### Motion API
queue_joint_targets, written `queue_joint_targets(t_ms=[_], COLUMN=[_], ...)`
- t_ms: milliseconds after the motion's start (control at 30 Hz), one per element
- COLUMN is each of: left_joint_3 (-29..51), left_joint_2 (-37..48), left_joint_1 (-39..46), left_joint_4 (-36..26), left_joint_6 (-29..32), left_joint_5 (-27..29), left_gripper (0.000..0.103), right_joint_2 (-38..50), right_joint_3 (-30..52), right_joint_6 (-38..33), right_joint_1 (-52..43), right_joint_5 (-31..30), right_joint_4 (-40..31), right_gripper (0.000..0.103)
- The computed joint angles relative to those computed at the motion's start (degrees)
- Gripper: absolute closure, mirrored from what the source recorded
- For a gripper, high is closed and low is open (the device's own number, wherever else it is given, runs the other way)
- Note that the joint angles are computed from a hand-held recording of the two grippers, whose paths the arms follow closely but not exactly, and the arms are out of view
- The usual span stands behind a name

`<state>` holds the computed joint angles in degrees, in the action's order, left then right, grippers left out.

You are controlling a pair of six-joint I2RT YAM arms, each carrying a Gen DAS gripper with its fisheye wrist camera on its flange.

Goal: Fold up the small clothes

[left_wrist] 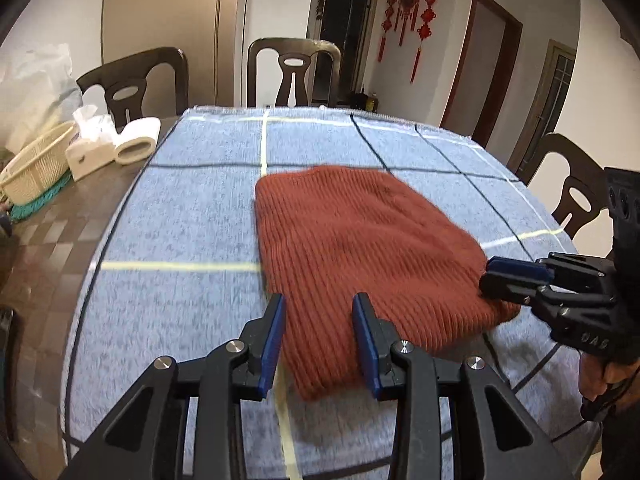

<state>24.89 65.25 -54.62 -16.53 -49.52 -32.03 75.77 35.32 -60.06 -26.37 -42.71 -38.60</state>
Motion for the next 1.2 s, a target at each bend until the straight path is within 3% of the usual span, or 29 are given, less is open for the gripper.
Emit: queue_joint_targets(t_ms=[67,467,700,933,1200], left_joint_3=[-0.47,-0.88,-0.79,-0.71,-1.31], left_joint_2=[1.59,4.16,2.78,-0.57,0.82], left_joint_1=[-0.61,-1.36,-2.19,-5.70,-5.97], left_joint_4=[1.17,3.95,2.22,-2.42,-1.18], left_joint_6=[-0.73,-2.05,-3.69,-7.39,-7.70], left_joint_5=[-0.50,-1.84,-1.91,-3.71,-3.59], left_gripper=[0.065,0.064,0.064,0.065,0.065], right_joint_2=[1.27,0.58,1.52,-1.90,0.25], right_joint_3=[-1.55,-3.58,-2.06,-1.65,-2.36], right_joint_6=[1.53,1.78,0.95,-4.25,-2.62], right_joint_1=[0.99,0.71,-1.14,-5.09,-3.60], right_joint_5=[2.10,1.94,0.56,-0.63,1.31], right_joint_4=[3.63,6.62,3.48,-2.41,0.95], right_gripper=[0.083,0.083,0.083,0.083,0.083])
